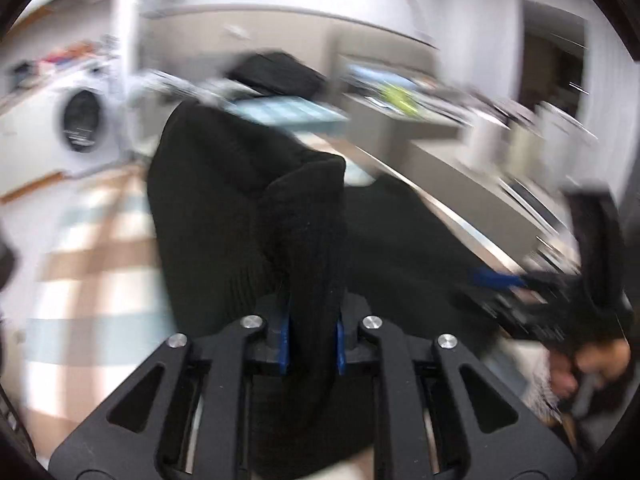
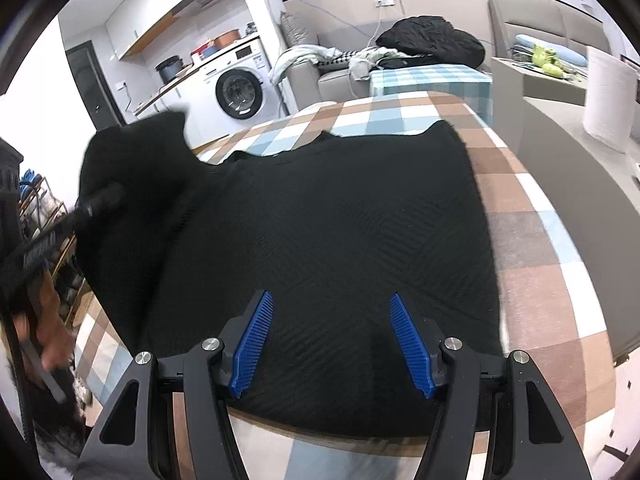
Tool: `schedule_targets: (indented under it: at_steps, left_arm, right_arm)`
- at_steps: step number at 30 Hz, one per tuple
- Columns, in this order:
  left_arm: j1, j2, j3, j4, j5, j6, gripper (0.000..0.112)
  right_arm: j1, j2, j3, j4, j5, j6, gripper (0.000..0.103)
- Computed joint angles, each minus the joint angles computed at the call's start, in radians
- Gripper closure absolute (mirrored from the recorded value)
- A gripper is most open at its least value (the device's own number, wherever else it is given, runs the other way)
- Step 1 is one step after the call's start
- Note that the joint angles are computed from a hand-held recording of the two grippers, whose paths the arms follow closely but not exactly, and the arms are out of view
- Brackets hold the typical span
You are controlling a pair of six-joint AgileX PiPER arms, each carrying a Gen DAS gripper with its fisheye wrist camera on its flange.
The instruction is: Fold small clothes
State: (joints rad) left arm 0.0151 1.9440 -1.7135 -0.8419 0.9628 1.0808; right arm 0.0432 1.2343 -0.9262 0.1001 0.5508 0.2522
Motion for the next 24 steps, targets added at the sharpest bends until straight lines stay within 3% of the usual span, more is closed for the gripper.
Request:
schedule_targets:
  at_steps: [3, 6, 8, 10, 15, 18, 24]
  left_arm:
    - [-0.033, 0.014, 0.026, 0.061, 0.064, -0.009, 0.091]
    - [-0.005, 0.003, 0.071, 0.030, 0.110, 0.015, 0.085]
    - [0.024, -0.016, 0.088, 0.003, 0.114, 0.024, 0.064]
    - [0.066, -0.011, 0.070, -0.034, 0.138, 0.036, 0.051]
    - [0.197, -0.041, 0.068, -0.085, 0.207, 0.093, 0.045]
    - [0.232, -0.025, 0.034, -0.084, 0.179, 0.076, 0.042]
    - [0.227, 0.081, -0.095, 0.041, 0.040, -0.091, 0.042]
  right_arm:
    - [-0.033, -0.001, -0.001, 0.034, 0.021, -0.026, 0.040]
    - [-0.075, -0.009, 0.005, 0.111, 0.035, -0.096, 0.040]
    - [-0.124, -0.012, 0.009, 0.245, 0.052, -0.217, 0.040]
    - [-0.162, -0.003, 0.000, 0.353, 0.074, -0.308, 0.040]
    - [-0.185, 0.039, -0.040, 0.500, 0.103, -0.403, 0.040]
    - [-0.180, 0.063, -0.064, 0.540, 0.113, -0.410, 0.040]
    - [-0.126, 0.216, -0.183, 0.493, 0.140, -0.357, 0.041]
